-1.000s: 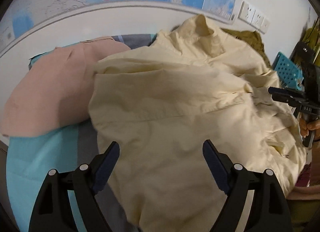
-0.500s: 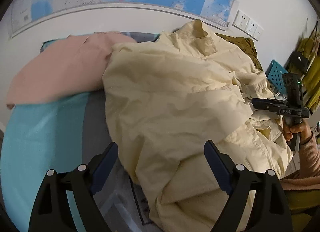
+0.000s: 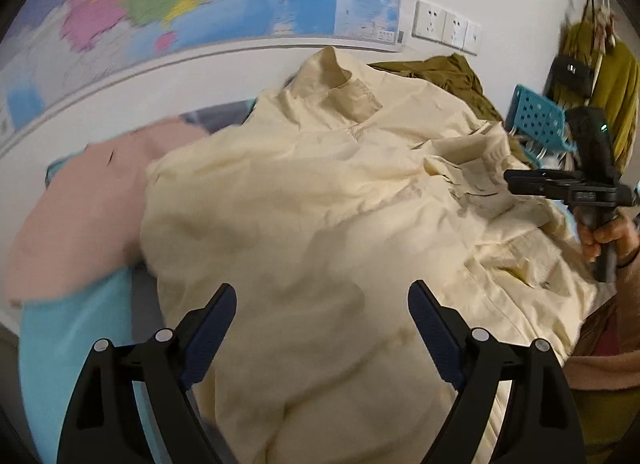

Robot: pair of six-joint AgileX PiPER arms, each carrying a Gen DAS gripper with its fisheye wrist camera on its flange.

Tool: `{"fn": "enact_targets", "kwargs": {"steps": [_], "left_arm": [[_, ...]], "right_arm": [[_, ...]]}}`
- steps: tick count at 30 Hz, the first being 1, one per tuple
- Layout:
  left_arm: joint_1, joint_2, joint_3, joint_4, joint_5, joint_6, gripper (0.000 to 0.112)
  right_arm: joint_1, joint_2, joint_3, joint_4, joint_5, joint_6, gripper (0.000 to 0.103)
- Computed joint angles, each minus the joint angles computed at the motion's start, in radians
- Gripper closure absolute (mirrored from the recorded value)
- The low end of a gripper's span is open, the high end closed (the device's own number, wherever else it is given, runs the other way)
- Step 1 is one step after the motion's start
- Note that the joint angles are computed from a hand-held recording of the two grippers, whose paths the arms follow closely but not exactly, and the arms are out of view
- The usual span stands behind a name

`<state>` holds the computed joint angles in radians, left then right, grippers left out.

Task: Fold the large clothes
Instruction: 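Grasp the jacket side with the right gripper and fold it over toward the collar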

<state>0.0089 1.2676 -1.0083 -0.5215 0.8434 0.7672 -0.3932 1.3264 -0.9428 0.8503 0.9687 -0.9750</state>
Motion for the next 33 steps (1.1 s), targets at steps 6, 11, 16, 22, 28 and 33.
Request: {"fn": "enact_targets", "kwargs": {"steps": [6, 11, 16, 22, 28, 33], "left_arm": [[-0.110, 0.174, -0.186, 0.035, -0.038, -0.081, 0.028], [-0.178, 0.359, -0.378, 0.096, -0.038, -0.172, 0.028], [-0.206, 0.529, -0.544, 0.195, -0.003, -0.273, 0.029], [-0.169, 0.649, -0.639, 0.252, 0.011, -0.342, 0.030], [-0.132, 0.505, -0.463, 0.179, -0.080, -0.239, 0.030], [0.011, 0.280, -0.243, -0.067, -0.048, 0.011, 0.027]], "right_arm": [[0.156, 0.122, -0.183, -0.047, -0.095, 0.093, 0.047], [0.284, 0.341, -0.460, -0.108, -0.094, 0.233, 0.059], [0.363, 0.586, -0.789, -0.235, -0.015, 0.398, 0.067], [0.276, 0.757, -1.028, -0.175, 0.058, 0.530, 0.076], [0.140, 0.402, -0.583, -0.017, 0.023, 0.195, 0.049], [-0.171, 0.100, -0.208, 0.045, 0.158, -0.009, 0.035]]}}
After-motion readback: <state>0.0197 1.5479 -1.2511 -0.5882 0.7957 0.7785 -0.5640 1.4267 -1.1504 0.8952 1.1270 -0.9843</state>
